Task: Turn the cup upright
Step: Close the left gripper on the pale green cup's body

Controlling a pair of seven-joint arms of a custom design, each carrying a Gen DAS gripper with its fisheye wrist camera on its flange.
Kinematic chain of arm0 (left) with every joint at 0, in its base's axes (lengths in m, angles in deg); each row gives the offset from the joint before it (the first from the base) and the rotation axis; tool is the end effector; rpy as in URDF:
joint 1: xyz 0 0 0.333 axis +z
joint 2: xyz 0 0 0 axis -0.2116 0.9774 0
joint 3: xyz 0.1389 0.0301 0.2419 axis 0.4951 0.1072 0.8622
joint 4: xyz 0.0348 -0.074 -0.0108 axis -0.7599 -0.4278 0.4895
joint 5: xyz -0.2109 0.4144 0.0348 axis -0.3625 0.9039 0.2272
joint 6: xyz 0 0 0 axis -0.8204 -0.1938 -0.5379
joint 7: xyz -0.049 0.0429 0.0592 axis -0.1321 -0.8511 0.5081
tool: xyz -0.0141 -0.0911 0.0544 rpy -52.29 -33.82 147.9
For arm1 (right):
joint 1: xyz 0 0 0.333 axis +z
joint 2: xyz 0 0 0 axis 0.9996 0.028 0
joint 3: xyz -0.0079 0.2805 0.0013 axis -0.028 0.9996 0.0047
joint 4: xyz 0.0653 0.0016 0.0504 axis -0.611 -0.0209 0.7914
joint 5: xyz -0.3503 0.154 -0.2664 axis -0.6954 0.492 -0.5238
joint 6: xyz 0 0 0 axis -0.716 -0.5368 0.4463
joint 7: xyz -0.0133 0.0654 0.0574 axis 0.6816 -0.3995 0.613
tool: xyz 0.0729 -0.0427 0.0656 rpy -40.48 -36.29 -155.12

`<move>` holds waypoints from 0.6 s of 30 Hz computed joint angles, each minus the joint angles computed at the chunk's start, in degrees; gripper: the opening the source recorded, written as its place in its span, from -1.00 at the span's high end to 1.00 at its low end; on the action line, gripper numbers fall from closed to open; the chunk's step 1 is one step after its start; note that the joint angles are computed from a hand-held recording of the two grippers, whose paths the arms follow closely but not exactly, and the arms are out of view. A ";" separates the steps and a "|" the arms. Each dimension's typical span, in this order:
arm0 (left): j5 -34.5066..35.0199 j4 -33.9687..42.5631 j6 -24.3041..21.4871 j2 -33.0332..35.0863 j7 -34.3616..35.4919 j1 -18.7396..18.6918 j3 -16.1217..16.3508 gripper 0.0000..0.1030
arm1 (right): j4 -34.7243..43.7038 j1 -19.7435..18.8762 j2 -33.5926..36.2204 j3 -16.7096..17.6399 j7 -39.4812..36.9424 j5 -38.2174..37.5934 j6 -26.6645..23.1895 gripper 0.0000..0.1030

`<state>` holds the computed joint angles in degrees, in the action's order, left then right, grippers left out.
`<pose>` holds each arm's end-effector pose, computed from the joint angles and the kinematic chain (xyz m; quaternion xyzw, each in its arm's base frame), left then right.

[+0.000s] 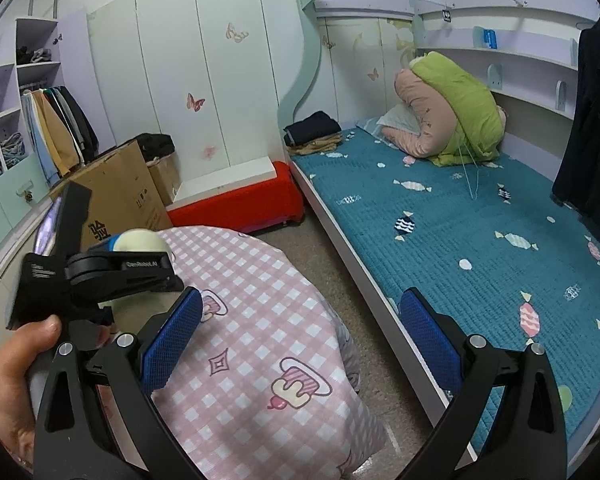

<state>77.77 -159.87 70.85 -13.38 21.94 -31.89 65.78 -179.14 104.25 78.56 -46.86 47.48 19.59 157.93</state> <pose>0.6719 -0.3410 0.5867 -0.8083 0.5197 -0.2567 0.1036 0.5749 0.2460 0.5682 -0.6340 0.6052 -0.2470 0.4133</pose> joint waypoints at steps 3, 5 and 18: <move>2.20 -7.45 3.28 -7.70 1.42 0.19 -0.48 -0.46 | -1.33 -0.46 -2.59 1.06 2.12 -1.92 -0.49 -0.86; 3.69 -13.54 4.66 -13.82 1.97 0.90 -1.26 -0.46 | -2.99 -0.20 -5.42 1.66 2.87 -2.55 -0.82 -0.86; -9.48 -50.56 4.97 -50.76 10.93 6.26 -5.78 -0.46 | -11.90 7.74 -17.27 5.06 2.82 2.25 -2.85 -0.86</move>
